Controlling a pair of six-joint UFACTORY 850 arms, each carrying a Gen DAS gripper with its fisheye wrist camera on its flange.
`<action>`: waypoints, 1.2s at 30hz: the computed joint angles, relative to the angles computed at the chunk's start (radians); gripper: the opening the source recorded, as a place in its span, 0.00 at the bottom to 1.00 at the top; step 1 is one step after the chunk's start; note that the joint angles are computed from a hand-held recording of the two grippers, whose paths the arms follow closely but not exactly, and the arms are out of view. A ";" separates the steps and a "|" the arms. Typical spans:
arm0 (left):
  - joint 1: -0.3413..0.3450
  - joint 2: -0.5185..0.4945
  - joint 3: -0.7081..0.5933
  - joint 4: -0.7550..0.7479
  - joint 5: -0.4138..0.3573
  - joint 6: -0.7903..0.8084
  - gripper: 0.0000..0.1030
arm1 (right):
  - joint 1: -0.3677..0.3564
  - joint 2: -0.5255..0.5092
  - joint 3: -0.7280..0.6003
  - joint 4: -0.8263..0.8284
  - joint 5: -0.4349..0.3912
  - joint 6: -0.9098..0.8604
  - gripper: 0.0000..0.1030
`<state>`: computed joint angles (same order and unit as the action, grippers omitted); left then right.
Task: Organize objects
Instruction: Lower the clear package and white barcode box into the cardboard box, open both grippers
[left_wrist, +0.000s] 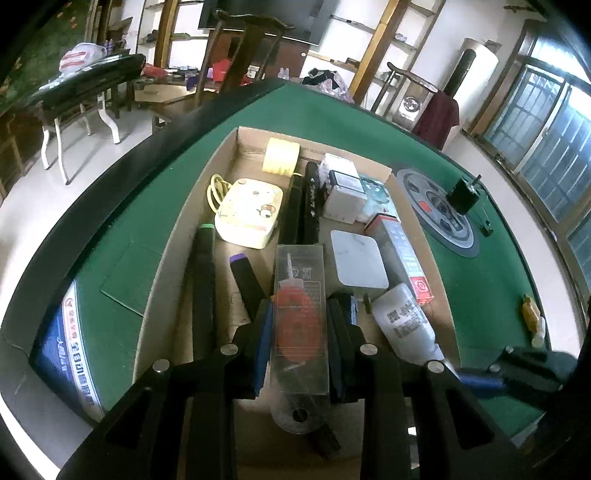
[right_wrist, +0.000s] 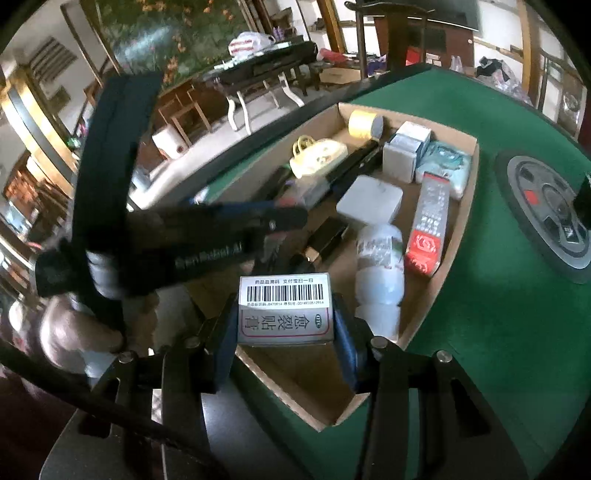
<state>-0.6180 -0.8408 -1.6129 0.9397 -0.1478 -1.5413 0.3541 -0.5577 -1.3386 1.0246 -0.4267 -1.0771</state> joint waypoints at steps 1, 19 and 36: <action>-0.001 -0.001 -0.002 0.010 -0.006 -0.013 0.23 | 0.009 -0.002 0.002 -0.032 0.022 0.020 0.44; -0.040 0.050 0.034 0.374 -0.200 -0.366 0.58 | 0.067 0.007 0.019 -0.285 0.165 0.209 0.45; -0.081 0.071 0.048 0.420 -0.344 -0.402 0.65 | 0.046 0.071 0.076 0.012 0.196 -0.051 0.50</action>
